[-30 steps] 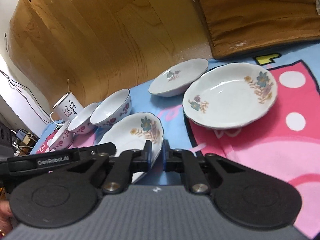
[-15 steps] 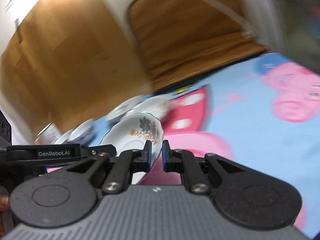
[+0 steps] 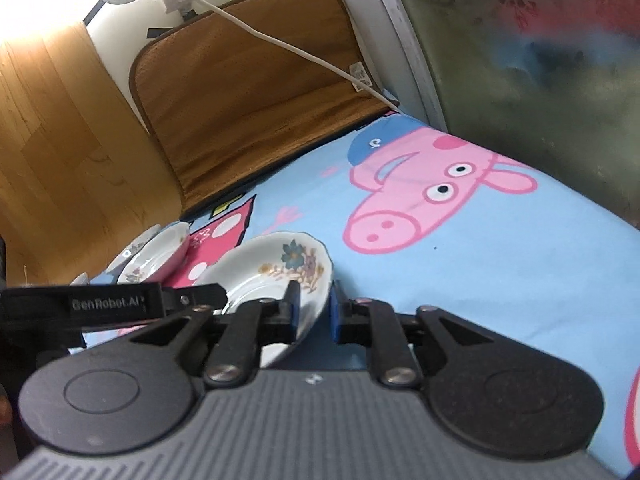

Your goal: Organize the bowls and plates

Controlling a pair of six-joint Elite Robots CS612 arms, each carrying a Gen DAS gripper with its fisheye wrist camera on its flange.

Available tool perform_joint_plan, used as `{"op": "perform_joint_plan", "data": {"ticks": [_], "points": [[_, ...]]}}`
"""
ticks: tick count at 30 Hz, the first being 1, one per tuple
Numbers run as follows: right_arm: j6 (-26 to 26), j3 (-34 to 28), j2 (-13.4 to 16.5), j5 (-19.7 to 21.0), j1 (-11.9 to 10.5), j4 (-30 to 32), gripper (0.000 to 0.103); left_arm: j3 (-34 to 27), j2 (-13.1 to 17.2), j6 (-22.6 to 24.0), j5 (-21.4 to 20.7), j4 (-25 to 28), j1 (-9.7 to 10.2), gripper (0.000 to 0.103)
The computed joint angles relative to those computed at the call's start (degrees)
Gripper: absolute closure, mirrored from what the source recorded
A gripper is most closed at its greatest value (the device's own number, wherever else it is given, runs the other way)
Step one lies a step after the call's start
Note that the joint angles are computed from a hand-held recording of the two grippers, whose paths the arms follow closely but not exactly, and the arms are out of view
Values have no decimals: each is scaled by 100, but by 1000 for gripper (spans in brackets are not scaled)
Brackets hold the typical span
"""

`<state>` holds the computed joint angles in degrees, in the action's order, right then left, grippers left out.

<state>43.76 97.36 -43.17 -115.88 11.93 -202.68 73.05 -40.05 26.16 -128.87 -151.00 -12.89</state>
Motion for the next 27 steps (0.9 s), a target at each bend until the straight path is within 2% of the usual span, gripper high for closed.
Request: {"op": "perform_joint_plan", "data": {"ticks": [1,3,6,8,10,14,18,23,25,27], "points": [[-60,-39,23,-96,18,-8,68,10,-9,0,-34,-68,18,79],[-147,-103,65,-516,89,-78,62,-3,-8,-4,-213,-225,96,78],[-230,-151,93,-959,166,-297,62,-94,52,-323,-479,-686,308,72],[-290,-185,96,-941,184,-520,62,-183,124,-602,-444,-1037,435,71],[-437,-259,103,-693,192,-688,62,-292,230,-895,-204,-1434,577,71],[-554,-569,157,520,115,-623,63,-541,437,-1242,227,-1772,797,71],[-675,-1123,262,1236,1,79,63,-789,668,-1457,396,-1896,978,71],[-515,-1956,414,1258,-167,1718,63,-1055,887,-1624,208,-1673,1080,71],[-383,-2197,482,1207,-205,2308,63,-1146,975,-1654,-151,-1846,1136,69],[-258,-2402,551,1290,-262,2820,63,-1168,1001,-1623,-332,-1895,1157,64]]}}
